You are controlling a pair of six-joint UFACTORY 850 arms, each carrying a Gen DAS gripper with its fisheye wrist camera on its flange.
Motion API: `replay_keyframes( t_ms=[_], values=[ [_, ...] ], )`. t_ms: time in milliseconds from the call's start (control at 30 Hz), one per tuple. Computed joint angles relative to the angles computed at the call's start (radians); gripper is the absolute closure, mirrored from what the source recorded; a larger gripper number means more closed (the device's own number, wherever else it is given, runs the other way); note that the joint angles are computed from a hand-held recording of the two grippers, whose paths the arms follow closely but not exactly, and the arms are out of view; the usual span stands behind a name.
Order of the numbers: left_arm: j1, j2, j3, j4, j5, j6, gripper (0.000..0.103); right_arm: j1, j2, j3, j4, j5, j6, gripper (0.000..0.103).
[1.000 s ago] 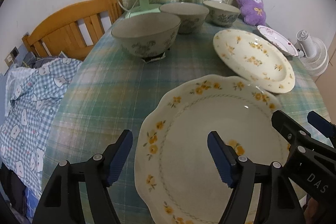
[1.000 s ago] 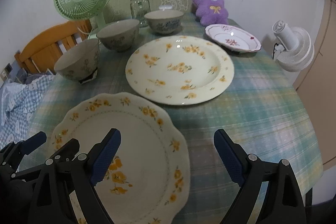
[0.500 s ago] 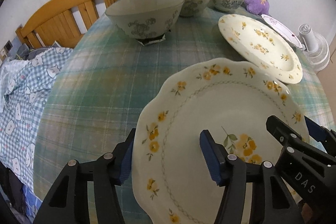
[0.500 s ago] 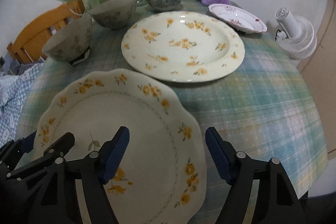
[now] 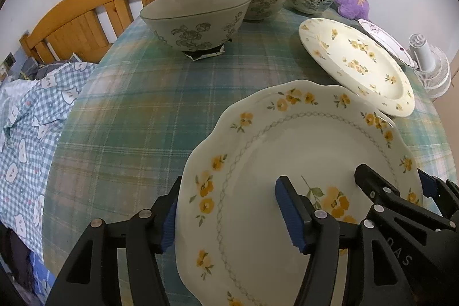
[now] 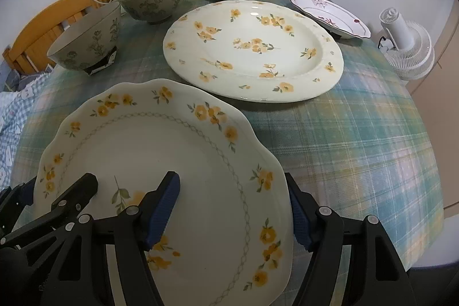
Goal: Organize plates and bowls
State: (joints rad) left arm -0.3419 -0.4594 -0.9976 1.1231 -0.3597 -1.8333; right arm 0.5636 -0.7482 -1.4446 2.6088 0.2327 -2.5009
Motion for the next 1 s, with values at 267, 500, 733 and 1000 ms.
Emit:
replay_keyframes(
  t_ms=[267, 500, 733, 1000],
  values=[
    [0.000, 0.003, -0.006, -0.092, 0.013, 0.093, 0.040, -0.004, 0.003, -0.006, 0.067, 0.025, -0.050, 0.031],
    [0.000, 0.022, 0.000, -0.092, 0.032, 0.108, 0.042, -0.009, 0.024, 0.011, 0.075, 0.032, -0.036, 0.033],
    [0.000, 0.034, 0.008, -0.088, 0.026, 0.116, 0.048, -0.010, 0.049, 0.038, 0.048, 0.023, 0.023, 0.037],
    [-0.005, 0.052, 0.015, -0.035, 0.024, 0.103, 0.049, -0.008, 0.081, 0.073, -0.071, 0.016, 0.179, 0.042]
  ],
)
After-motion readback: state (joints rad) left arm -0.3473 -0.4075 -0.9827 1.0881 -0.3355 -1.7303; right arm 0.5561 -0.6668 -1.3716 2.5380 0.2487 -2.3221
